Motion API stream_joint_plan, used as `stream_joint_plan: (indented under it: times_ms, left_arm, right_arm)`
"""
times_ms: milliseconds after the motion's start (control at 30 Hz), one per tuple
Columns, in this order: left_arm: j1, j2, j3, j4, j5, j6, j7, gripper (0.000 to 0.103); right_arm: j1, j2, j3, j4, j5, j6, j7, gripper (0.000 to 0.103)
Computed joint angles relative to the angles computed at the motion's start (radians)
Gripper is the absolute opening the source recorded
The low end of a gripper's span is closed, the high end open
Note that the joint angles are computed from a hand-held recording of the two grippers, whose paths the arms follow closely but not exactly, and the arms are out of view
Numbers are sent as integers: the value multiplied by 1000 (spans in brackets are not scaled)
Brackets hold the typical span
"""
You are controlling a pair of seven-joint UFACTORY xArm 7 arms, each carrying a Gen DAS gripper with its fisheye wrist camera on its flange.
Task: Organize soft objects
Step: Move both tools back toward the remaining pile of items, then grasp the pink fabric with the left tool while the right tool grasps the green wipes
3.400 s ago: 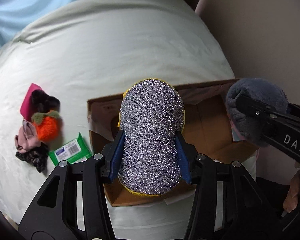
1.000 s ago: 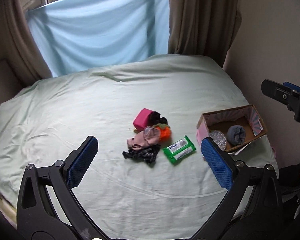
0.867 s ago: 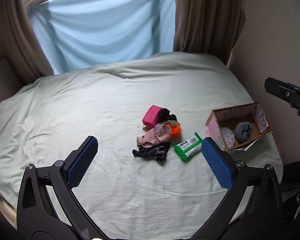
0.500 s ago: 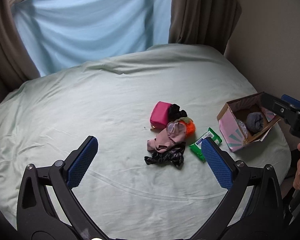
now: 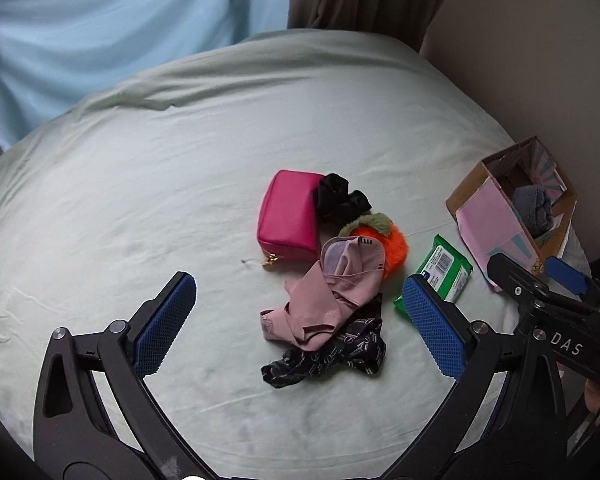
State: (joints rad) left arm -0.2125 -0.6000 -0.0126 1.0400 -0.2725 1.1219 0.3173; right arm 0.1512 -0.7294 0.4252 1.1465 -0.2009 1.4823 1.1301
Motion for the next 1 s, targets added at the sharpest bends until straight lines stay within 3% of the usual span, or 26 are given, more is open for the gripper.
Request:
stream_joint_plan:
  times_ms: [367,567,633,700,767,800,900,1000]
  left_arm:
    - [-39,158,-3,-57,-50,-41,162,102]
    - [-38,223,-23,-51,-64,-33,179,98]
    - [-40,237,-31,-47,-64,-25,182,88]
    - [-43,249,-36,-44,-65,-3,186,66]
    - [-44,249,-39,-46,-69,9,190,53]
    - [-45,244,-40,-48,-71,10,195,43]
    - [-48,234,-44,-49,-74,12,200,32]
    - [-48,224,-45,-46,-78,16,195,28]
  right_arm:
    - [10,54,-24,-174,30,-56,178,102]
    - [24,63,-66,-240,41,-98,258,101]
    - [31,72,-82,-261,60,-118,282,96]
    - [40,83,-95,-277,81,-144,298,82]
    - [44,108,-91,-262,68,-135,298,80]
    - [49,115,-91,-257,59,-136,292,74]
    - [67,113,-98,-257,51,-148,274,64]
    - [75,93,-109,-268,53,-162,259,56]
